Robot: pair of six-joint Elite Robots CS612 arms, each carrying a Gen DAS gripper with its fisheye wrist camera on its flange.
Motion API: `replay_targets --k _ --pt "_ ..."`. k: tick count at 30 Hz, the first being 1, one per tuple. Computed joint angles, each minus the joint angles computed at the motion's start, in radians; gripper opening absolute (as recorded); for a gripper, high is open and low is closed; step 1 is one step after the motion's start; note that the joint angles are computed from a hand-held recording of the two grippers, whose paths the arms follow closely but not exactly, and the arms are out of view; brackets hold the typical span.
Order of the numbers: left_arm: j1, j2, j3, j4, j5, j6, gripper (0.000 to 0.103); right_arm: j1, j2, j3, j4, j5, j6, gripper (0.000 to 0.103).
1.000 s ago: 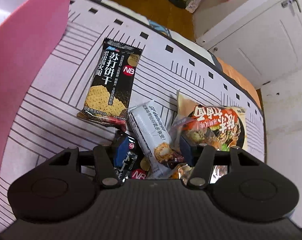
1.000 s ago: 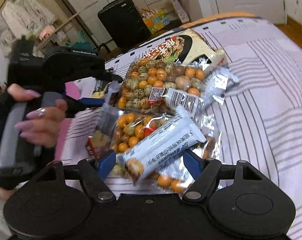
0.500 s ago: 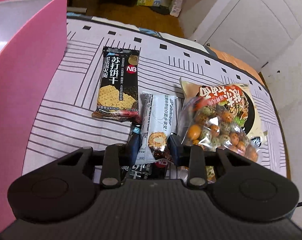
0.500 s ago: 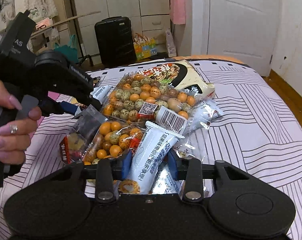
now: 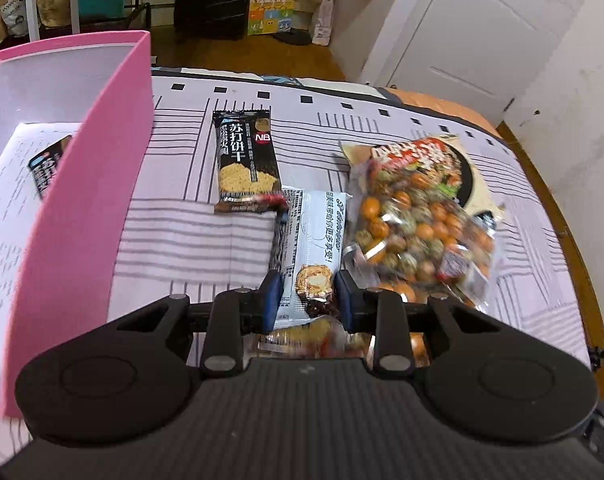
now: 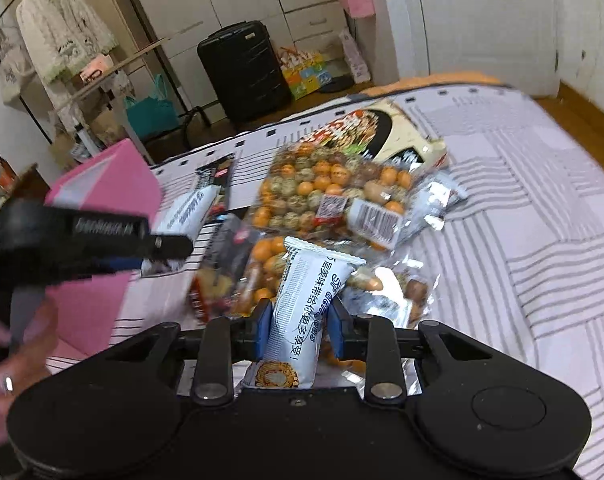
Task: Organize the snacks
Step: 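Carry the white bars with both tools over the pink box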
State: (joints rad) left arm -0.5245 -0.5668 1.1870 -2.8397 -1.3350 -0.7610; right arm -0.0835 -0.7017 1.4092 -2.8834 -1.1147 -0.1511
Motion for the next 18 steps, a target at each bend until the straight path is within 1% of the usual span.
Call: replay_targets --k 4,6,9,13,15,18 --pt "-0.012 -0.05 0.078 -0.029 -0.008 0.005 0.029 -0.005 -0.027 0.013 0.054 0.034 -0.002 0.033" --pt "-0.016 -0.075 0.112 -0.039 -0.025 0.009 0.029 -0.004 -0.041 0.021 0.072 0.035 -0.011 0.033" --pt "-0.024 -0.115 0.161 -0.043 -0.028 0.017 0.029 -0.002 -0.064 0.035 0.098 0.042 -0.031 0.033" --pt "-0.037 -0.172 0.225 -0.048 -0.004 0.041 0.029 -0.004 -0.095 0.058 0.128 0.079 -0.067 0.033" --pt "-0.043 -0.199 0.262 -0.067 0.009 0.056 0.029 -0.004 -0.111 0.069 0.15 0.103 -0.099 0.033" --pt "-0.055 -0.238 0.316 -0.086 0.047 0.054 0.029 -0.002 -0.132 0.081 0.185 0.127 -0.153 0.033"
